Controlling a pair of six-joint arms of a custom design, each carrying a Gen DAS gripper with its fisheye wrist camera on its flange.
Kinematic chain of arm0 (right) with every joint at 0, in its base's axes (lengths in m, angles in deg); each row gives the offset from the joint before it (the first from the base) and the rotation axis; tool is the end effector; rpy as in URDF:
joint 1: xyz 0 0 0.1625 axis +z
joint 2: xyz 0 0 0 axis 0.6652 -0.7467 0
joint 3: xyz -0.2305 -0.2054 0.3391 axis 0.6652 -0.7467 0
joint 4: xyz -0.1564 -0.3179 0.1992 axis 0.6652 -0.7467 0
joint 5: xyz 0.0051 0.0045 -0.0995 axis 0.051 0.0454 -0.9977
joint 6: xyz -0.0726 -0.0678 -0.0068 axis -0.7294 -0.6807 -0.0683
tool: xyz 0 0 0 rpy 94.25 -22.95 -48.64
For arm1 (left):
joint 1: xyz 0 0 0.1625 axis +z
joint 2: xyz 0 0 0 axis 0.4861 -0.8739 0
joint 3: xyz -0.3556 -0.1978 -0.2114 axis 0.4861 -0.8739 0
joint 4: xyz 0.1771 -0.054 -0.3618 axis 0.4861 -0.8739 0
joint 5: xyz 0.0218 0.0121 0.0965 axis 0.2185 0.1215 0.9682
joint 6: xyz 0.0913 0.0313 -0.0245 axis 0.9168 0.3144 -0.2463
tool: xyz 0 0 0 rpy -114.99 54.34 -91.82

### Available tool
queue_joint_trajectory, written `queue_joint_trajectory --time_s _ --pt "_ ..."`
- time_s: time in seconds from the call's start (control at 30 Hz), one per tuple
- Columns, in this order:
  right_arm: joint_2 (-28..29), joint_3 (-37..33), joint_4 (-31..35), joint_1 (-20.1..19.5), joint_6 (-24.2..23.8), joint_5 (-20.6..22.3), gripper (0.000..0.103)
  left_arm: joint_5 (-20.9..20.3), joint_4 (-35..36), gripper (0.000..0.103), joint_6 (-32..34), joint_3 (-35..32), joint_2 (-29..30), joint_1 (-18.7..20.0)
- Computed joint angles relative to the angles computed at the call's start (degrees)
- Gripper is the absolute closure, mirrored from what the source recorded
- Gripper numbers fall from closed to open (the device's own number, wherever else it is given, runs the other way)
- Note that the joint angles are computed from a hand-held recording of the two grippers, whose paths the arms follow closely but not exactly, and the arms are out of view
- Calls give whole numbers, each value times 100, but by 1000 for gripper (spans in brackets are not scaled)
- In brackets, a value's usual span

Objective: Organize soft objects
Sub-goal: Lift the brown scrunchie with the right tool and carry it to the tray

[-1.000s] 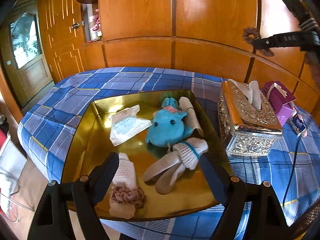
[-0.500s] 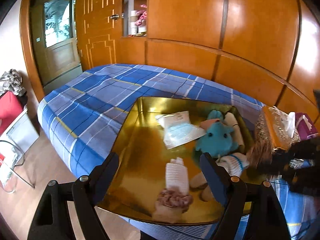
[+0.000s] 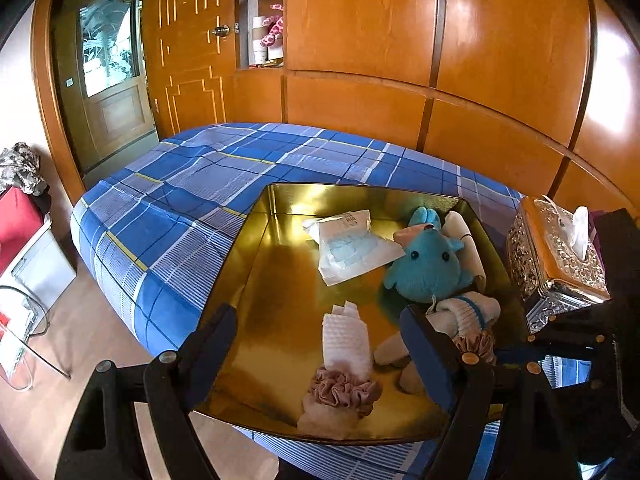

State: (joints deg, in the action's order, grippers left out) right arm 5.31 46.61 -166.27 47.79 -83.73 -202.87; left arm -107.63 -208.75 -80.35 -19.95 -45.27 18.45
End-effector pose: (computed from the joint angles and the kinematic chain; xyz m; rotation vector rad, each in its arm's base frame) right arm 0.0852 -0.8240 0.2858 1.2185 -2.2975 0.1188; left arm -0.3903 -0.7548 0.0225 0.1967 2.1724 -0.9921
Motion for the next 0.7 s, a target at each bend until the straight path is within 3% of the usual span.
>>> queue_joint_trajectory --time_s 0.27,0.7 --pt "-141 325 -528 1 -44 53 63 -8 5 19 69 -35 40 -29" --pt "-272 489 -1018 -21 79 220 63 -8 22 19 113 -58 69 -58"
